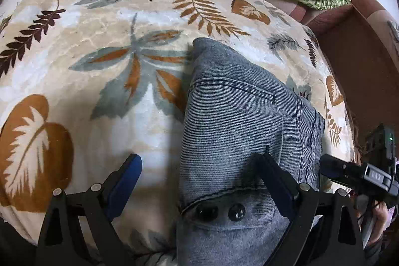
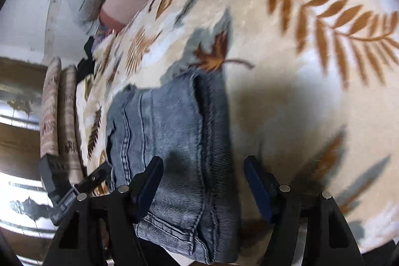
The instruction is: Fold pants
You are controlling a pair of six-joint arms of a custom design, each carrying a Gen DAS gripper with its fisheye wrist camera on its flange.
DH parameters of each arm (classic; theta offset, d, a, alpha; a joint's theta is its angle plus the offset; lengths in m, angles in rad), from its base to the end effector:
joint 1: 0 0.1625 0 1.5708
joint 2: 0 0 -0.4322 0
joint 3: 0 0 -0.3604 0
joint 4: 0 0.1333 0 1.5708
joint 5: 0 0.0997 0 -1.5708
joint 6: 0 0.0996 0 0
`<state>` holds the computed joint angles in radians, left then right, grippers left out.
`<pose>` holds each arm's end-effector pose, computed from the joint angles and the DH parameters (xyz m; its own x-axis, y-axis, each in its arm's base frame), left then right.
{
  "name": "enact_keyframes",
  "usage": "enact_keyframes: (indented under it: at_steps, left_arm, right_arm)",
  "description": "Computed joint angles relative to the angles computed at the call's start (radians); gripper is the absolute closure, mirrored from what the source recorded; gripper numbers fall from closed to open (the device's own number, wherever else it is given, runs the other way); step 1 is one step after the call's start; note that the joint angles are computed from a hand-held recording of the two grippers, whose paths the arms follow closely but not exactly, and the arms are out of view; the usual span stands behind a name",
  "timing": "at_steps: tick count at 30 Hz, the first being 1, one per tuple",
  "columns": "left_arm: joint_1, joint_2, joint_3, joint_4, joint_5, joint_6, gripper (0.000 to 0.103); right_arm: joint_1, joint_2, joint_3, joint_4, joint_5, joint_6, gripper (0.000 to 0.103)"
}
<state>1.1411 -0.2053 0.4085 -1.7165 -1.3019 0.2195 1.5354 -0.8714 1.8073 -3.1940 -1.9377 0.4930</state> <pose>-0.2173 -0.8576 0.0763 -0.7586 0.6032 -0.2463 0.5954 0.7953 0.1138 0.0753 -0.6311 0.1945 -0.8017 0.5951 -0.0560 0.4618 0.5572 -0.6901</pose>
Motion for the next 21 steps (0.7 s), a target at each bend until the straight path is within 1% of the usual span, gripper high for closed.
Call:
enact_keyframes:
  at_steps: [1,2,4,5,7,9,10,12,13,15,19,21]
  left_arm:
    - [0.000,0.001,0.001,-0.003,-0.001,0.000,0.009]
    - [-0.001,0.000,0.004,-0.007,0.000,0.001,0.009]
    - [-0.002,0.001,0.004,-0.008,0.001,0.006,0.009]
    - [-0.001,0.003,0.002,-0.009,-0.001,0.008,0.009]
    - [-0.002,0.009,-0.003,-0.013,0.001,0.008,0.009]
    - [-0.004,0.000,0.025,-0.040,0.006,0.023,0.009]
    - [-0.003,0.000,0.024,-0.042,0.006,0.028,0.009]
    - [-0.004,0.002,0.024,-0.046,0.010,0.031,0.009]
    - [-0.005,0.001,0.029,-0.051,0.012,0.033,0.009]
    - [-0.006,-0.003,0.039,-0.061,0.015,0.035,0.009]
    - [-0.009,-0.016,0.072,-0.091,0.024,0.045,0.009]
    - [-0.011,-0.022,0.089,-0.106,0.030,0.048,0.008]
  right_arm:
    - [0.002,0.009,-0.014,0.011,-0.006,-0.012,0.031]
    - [0.003,0.009,-0.014,0.009,0.006,-0.015,0.031]
    - [-0.006,-0.002,0.013,-0.023,0.072,-0.005,0.031]
    - [-0.005,-0.004,0.020,-0.031,0.077,-0.009,0.031]
    - [-0.005,0.001,0.016,-0.020,0.054,-0.011,0.032]
    - [-0.020,0.007,0.024,-0.047,0.073,0.027,0.032]
    - [-0.018,0.009,0.022,-0.050,0.070,0.032,0.031]
    - [-0.001,0.017,-0.005,-0.010,0.045,0.019,0.031]
    - [0.001,0.022,-0.015,-0.003,0.046,0.019,0.031]
    - [0.013,0.032,-0.035,0.019,0.022,0.015,0.031]
    - [0.000,0.032,-0.019,-0.020,0.048,0.034,0.031]
    - [-0.004,0.032,-0.017,-0.021,0.049,0.037,0.030]
